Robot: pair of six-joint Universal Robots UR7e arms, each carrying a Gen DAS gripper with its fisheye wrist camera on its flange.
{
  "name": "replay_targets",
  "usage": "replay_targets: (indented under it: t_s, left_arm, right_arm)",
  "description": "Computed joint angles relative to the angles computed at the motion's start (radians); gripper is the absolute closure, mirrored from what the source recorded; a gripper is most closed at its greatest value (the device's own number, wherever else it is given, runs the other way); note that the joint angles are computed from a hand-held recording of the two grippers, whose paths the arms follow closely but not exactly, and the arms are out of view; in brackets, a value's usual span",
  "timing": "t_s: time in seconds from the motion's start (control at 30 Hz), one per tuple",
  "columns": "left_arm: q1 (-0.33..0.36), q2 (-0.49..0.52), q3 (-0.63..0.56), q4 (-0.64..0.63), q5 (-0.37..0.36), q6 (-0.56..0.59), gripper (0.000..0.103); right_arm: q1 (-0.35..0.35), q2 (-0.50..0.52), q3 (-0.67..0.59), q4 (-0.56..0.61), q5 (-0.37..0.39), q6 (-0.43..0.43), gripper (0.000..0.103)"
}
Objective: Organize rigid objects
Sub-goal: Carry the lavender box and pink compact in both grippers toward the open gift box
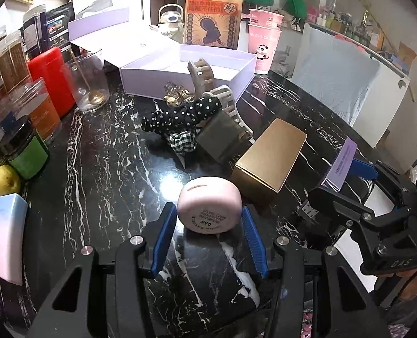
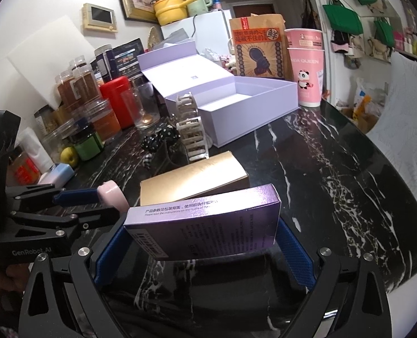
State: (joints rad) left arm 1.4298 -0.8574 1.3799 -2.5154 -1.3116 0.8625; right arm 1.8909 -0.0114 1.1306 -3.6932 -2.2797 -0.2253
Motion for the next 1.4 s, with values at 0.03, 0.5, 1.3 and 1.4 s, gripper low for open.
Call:
replay_targets:
  t_s: [0.03, 0.5, 1.3, 1.4]
  left_arm:
    - [0.0, 0.007, -0.009, 0.007, 0.003, -0.001, 0.055]
    - [-0.005, 0.053, -0.078, 0.076, 0.011, -0.012, 0.054]
    - [0.005, 0.12, -0.173, 0.112, -0.027, 0.006, 0.054]
    - [0.008, 0.124, -0.18, 0.095, -0.047, 0.001, 0.055]
  right_arm:
    - [0.0, -0.001, 0.001, 0.001, 0.002, 0.002, 0.005]
    - [-0.005, -0.016, 0.02, 0.009, -0.005, 0.025, 0.005]
    - [-0.028, -0.032, 0.025, 0.066, -0.02, 0.079, 0.005]
    - [-0.028, -0.032, 0.02, 0.074, -0.028, 0.079, 0.005]
